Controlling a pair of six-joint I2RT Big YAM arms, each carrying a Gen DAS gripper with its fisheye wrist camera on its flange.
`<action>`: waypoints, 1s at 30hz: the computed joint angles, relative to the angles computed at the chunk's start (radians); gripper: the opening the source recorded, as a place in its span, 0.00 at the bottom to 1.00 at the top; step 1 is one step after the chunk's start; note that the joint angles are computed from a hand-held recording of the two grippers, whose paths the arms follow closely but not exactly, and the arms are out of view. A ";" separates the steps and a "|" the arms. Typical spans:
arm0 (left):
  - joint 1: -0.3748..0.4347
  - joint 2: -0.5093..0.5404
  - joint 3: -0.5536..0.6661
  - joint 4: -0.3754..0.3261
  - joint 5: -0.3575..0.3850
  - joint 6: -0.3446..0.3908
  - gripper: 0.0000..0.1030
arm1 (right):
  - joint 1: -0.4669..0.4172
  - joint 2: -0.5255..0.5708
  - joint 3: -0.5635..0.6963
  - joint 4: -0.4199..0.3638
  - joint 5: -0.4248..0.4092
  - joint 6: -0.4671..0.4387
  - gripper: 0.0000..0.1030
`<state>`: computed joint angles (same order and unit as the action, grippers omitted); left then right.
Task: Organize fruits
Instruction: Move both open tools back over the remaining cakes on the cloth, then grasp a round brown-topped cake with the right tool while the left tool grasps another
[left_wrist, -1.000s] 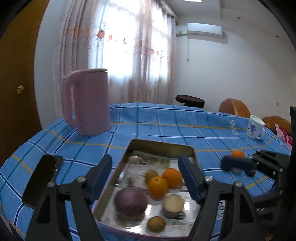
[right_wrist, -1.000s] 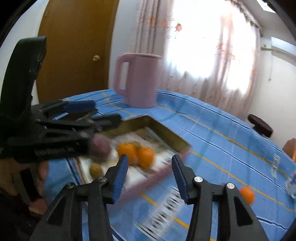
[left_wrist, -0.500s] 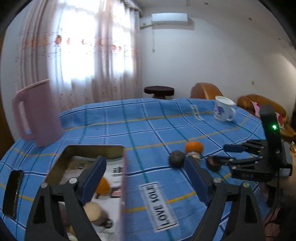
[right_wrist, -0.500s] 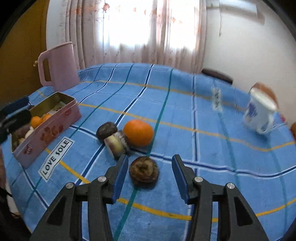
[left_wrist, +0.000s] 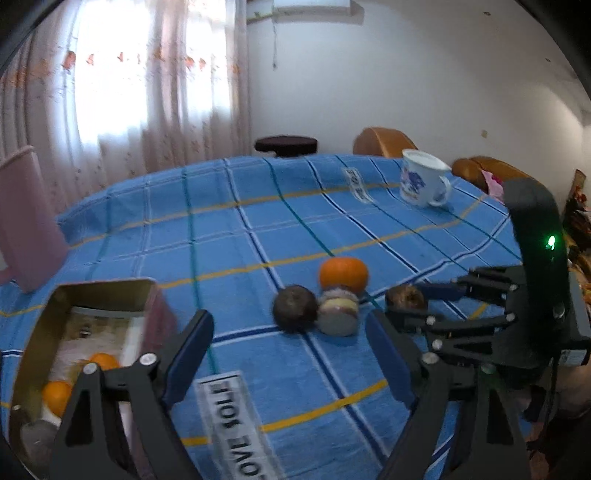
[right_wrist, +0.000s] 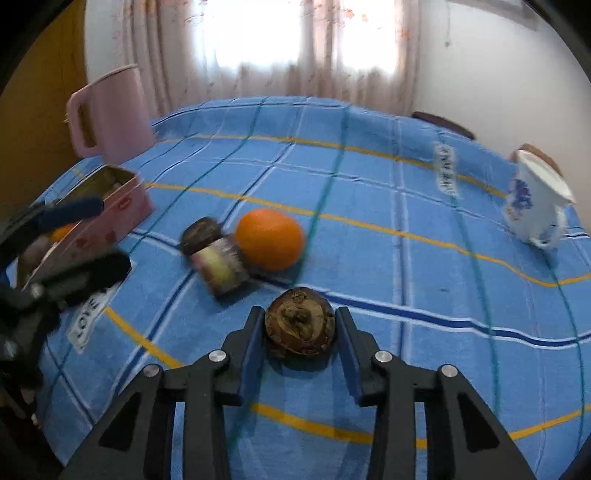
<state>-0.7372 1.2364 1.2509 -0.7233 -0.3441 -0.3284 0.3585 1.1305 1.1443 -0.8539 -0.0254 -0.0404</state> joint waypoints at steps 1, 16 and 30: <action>0.003 0.014 0.011 -0.010 0.012 -0.008 0.80 | -0.006 0.000 0.001 0.001 0.001 0.001 0.39; 0.054 0.136 0.115 -0.095 0.030 -0.026 0.59 | -0.015 0.003 0.004 0.000 -0.020 -0.006 0.39; 0.089 0.177 0.142 -0.121 0.187 -0.056 0.39 | -0.016 0.000 0.001 0.006 -0.012 0.000 0.39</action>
